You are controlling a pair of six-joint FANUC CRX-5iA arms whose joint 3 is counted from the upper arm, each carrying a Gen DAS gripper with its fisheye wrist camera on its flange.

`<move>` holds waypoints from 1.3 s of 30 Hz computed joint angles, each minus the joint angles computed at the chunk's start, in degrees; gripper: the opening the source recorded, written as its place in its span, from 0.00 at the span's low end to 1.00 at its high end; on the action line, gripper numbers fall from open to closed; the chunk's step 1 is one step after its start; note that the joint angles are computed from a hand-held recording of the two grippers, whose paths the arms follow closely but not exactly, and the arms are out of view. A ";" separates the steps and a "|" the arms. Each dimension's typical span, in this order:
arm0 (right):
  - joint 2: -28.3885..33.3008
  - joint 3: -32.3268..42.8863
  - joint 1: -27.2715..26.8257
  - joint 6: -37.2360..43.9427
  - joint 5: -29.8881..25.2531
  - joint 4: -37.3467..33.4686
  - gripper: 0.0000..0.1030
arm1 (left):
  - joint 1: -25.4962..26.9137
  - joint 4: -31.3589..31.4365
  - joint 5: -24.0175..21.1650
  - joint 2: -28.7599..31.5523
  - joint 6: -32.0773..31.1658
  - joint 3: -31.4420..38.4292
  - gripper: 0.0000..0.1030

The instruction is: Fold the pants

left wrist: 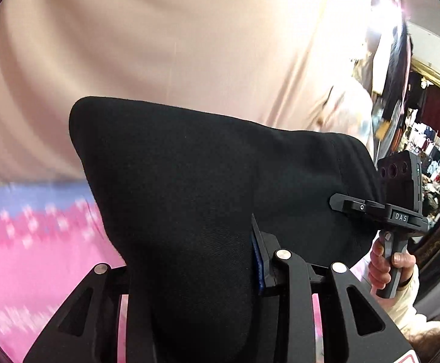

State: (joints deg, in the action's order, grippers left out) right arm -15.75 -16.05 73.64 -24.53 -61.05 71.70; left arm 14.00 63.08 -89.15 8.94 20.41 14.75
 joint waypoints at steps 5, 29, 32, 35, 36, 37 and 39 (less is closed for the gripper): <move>3.52 6.56 -6.90 6.80 4.31 -0.37 0.40 | -2.15 2.62 5.05 2.84 1.62 5.27 0.30; 19.26 1.61 -39.47 9.01 40.20 -29.66 0.40 | -16.62 -26.71 12.07 41.60 29.82 45.49 0.25; 19.78 -0.50 -40.86 7.31 43.68 -29.55 0.40 | -16.45 -26.84 12.98 42.50 28.67 44.52 0.28; 19.59 -2.35 -42.04 6.61 47.44 -29.24 0.43 | -16.17 -25.77 13.36 42.00 27.07 42.53 0.37; 19.58 -2.83 -42.36 7.12 48.58 -29.43 0.45 | -16.19 -26.07 13.91 41.69 26.74 41.76 0.41; 19.41 -3.50 -42.79 7.15 50.01 -29.20 0.46 | -16.03 -26.07 15.03 41.42 26.53 40.43 0.50; 18.52 -6.12 -44.37 4.58 54.86 -26.35 0.48 | -15.43 -24.83 16.76 40.87 25.81 38.04 0.66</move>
State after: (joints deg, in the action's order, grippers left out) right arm 2.77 -22.17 29.27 -19.95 -6.19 45.35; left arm -1.43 38.25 -72.38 49.81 46.21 52.79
